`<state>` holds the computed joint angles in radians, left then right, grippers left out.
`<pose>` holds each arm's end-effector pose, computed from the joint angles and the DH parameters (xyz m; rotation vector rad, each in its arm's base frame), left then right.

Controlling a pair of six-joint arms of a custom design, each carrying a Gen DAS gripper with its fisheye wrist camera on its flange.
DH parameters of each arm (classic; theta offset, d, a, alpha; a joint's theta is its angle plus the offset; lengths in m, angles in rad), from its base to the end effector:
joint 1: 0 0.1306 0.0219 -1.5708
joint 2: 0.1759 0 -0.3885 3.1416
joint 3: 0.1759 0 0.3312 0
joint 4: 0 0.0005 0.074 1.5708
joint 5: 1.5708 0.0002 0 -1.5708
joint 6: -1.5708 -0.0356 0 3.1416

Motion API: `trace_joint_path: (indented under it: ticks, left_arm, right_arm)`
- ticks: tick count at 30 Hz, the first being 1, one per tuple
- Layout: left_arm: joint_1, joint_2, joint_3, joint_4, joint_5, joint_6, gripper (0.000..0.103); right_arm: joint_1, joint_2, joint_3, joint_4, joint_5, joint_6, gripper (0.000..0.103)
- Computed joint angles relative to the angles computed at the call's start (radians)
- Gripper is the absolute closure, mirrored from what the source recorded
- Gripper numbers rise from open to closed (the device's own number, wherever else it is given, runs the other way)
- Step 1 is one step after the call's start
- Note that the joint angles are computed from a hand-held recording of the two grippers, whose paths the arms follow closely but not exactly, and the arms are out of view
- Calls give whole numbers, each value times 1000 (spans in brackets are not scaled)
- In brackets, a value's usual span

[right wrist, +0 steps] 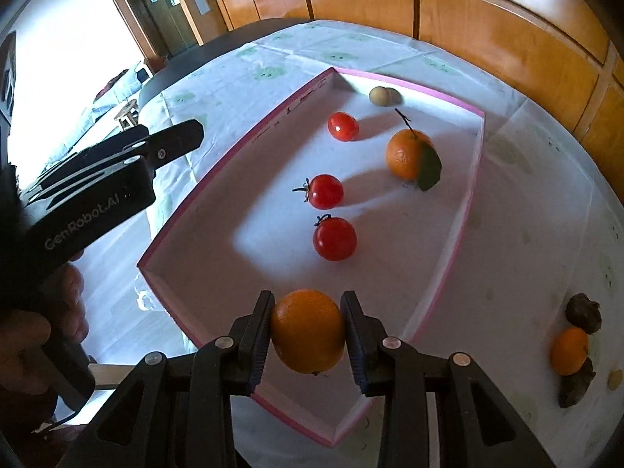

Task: Organize fruits
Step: 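Carry the orange into the tray and open the right gripper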

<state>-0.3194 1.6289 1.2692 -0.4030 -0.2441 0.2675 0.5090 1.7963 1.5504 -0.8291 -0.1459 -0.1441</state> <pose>0.4776 -0.1494 0.3168 -0.0610 2.3048 -0.0144 0.4751 0.2705 0.3114 -0.5369 2.6359 0.4045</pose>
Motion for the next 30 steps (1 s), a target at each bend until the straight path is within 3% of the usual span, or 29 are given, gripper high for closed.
trace_joint_path:
  ticks: [6,16,30]
  left_arm:
    - [-2,1,1,-3,1,-1,38]
    - [-9,-11,-8,15,19,-10,38]
    - [-63,-18,-10,22,69,-73,38]
  right_arm:
    - [-2,-3,-9,38,7,-9,68]
    - [-50,-121,-132,156,-4,-100,68]
    - [-142,-228,-241,186,56,-129,68]
